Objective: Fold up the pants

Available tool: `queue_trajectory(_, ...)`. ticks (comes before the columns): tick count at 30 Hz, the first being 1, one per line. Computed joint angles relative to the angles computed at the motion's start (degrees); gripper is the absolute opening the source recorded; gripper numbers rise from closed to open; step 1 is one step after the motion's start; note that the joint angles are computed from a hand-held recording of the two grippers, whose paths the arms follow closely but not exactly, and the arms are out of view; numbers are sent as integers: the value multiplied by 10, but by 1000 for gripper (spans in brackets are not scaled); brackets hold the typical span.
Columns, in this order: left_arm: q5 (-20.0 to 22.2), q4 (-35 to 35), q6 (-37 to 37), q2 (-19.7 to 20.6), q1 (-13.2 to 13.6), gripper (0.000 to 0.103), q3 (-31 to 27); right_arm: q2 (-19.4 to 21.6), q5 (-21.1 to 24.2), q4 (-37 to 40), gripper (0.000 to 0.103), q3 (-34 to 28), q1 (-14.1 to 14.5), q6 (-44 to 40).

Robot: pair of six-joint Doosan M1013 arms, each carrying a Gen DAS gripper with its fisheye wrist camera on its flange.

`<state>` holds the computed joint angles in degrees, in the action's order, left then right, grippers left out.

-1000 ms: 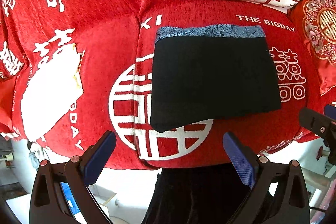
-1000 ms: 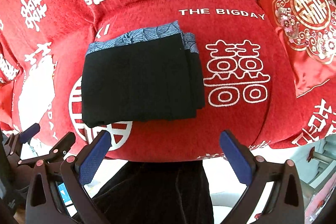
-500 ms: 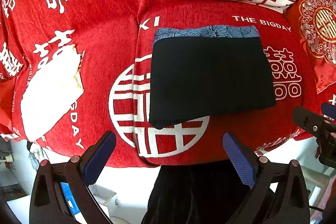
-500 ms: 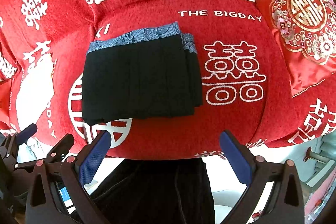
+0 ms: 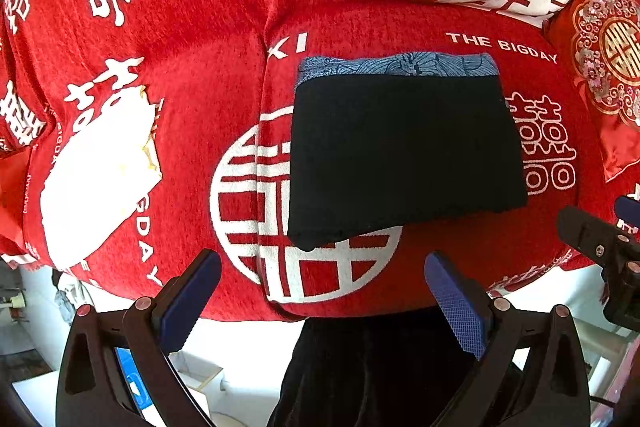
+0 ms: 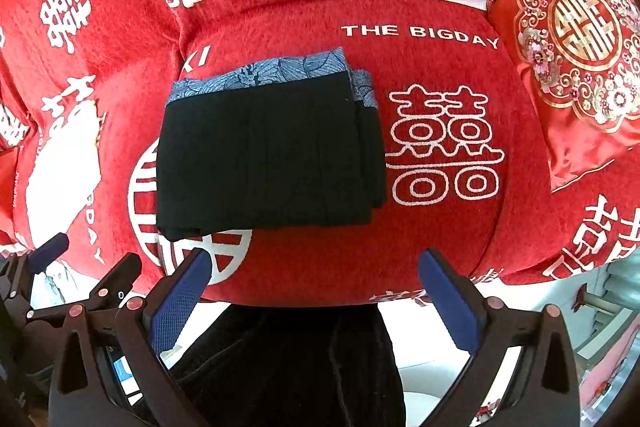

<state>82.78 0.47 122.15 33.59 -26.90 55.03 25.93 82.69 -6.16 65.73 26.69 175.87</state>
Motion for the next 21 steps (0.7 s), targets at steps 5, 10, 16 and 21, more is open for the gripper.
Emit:
queue_trajectory(5,-3,2,-4,0,-1,102,2,4,9,1,103,-5,-1,-13)
queue_trajectory(10,-8,5,3,-3,-3,102,8,6,15,4,103,-8,-3,-20)
queue_trajectory(16,-10,7,4,-4,-5,102,10,9,18,8,103,-10,-5,-27)
queue_trajectory(21,-8,8,0,-2,-5,102,8,11,20,9,103,-12,-6,-31)
